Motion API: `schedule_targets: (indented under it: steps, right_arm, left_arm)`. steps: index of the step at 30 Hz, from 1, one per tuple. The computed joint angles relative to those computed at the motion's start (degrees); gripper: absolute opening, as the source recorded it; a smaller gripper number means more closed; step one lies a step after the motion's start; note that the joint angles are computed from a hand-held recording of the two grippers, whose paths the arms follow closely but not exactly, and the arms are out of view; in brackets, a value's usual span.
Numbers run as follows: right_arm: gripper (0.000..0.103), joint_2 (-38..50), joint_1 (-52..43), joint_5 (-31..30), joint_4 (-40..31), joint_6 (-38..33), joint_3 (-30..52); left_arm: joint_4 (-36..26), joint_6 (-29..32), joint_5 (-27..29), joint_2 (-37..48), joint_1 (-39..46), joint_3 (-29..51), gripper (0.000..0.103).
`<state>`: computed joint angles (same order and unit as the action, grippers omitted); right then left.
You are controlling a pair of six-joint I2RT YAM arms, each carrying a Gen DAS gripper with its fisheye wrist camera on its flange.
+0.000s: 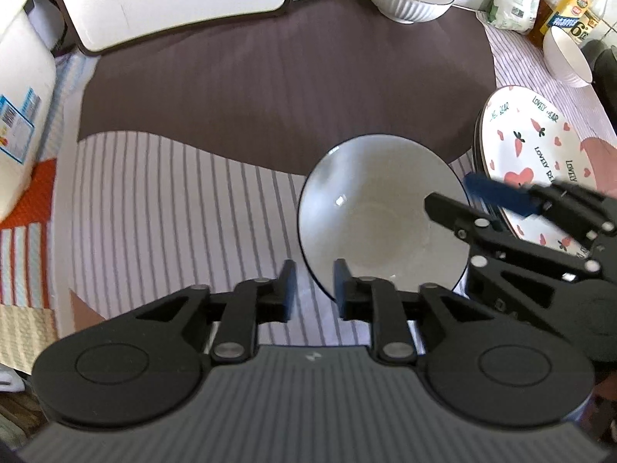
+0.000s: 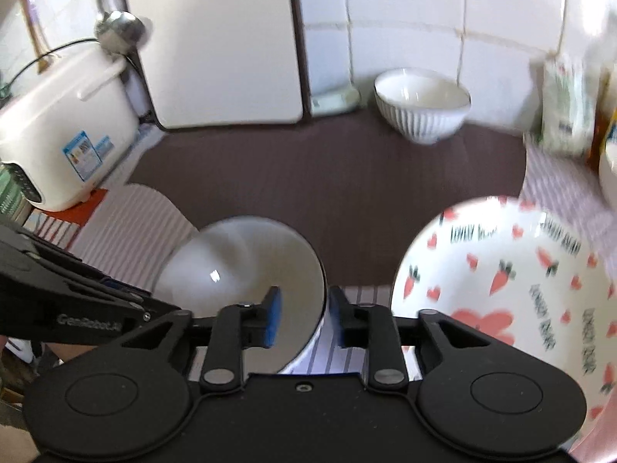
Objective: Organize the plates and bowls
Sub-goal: 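Lower the white bowl onto the striped cloth and open both grippers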
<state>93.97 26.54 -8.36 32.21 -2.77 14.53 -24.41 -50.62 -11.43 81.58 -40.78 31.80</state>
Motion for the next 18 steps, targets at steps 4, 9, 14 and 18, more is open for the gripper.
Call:
schedule_targets:
  steps: [4,9,14,18]
  right_arm:
    - [0.051,-9.4,-1.1,-0.6,-3.1,-4.5,-2.3]
    - [0.062,-22.1,-6.0,-6.1,-9.2,-9.6,-4.7]
    - [0.067,-31.7,-13.9,-14.1,-22.5,-12.7,-1.6]
    - [0.071,-36.5,-19.9,-18.8,-29.6,-16.8,0.7]
  left_arm:
    - [-4.5,2.2,1.1,-4.4,2.1,1.5,0.042]
    - [-11.4,5.1,0.7,-7.5,3.9,6.1,0.049]
    - [-16.5,6.7,0.8,-8.7,4.0,10.0,0.055]
    - [-18.9,6.6,0.6,-9.5,3.2,12.5,0.060]
